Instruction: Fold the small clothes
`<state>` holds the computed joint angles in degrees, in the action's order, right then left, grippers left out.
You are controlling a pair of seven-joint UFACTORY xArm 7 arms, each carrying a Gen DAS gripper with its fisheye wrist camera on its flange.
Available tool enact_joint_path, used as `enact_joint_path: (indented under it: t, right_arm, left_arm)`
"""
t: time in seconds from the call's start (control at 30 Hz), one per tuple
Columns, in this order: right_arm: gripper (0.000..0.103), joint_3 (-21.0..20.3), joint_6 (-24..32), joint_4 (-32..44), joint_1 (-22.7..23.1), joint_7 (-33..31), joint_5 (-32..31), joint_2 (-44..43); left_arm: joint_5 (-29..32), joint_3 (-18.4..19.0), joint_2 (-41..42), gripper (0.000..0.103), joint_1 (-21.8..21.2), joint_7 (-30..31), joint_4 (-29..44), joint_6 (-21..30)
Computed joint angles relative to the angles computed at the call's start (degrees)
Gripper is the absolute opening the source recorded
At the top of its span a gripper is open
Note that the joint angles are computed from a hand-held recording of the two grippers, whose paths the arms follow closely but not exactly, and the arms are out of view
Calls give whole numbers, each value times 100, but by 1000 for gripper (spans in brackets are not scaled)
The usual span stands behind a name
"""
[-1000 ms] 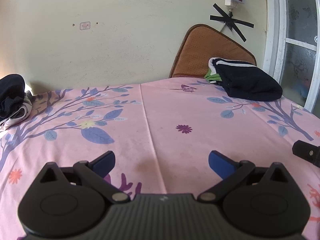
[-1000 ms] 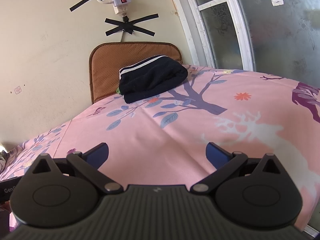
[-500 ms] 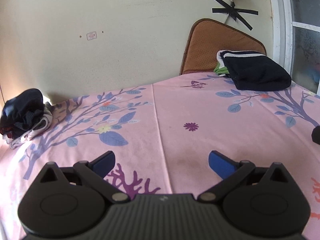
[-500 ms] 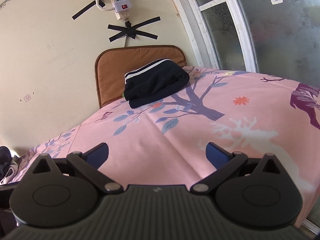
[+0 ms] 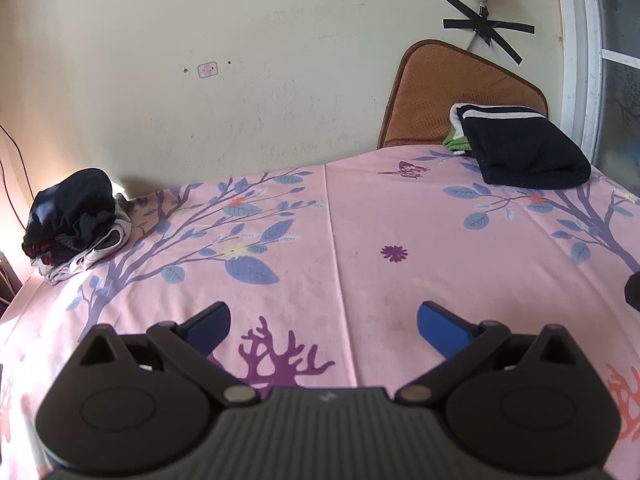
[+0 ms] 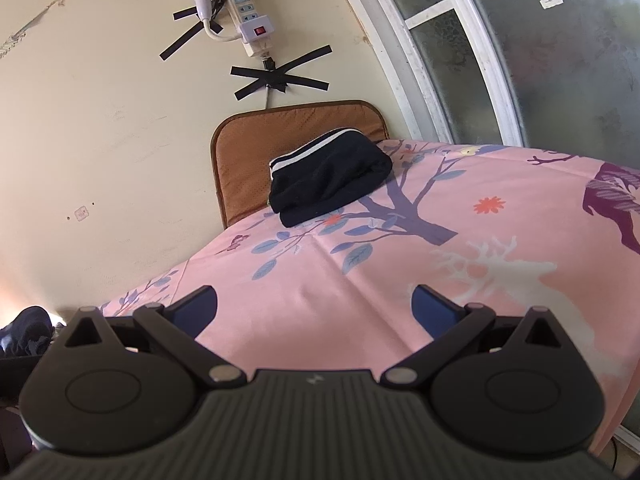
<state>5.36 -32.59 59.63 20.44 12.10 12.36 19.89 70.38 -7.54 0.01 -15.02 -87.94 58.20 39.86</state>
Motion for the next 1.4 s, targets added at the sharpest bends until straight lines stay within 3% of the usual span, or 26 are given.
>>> enact_joint_path:
  t: [0.23,0.77,1.4]
  right_arm:
    - [103,147,-1,-67,-260,399,-476,-11]
    - [103,189,-30,-118,-439,824,-896,-4]
    - [103,161,43,-72,-487,950,-999,49]
  left_arm:
    - [-207,-44,-29,103,-40,314,-30,48]
    - [-181,-62,63,103,-167,530,23,210]
    - [-265,-14,195,103,-233,750,103,166]
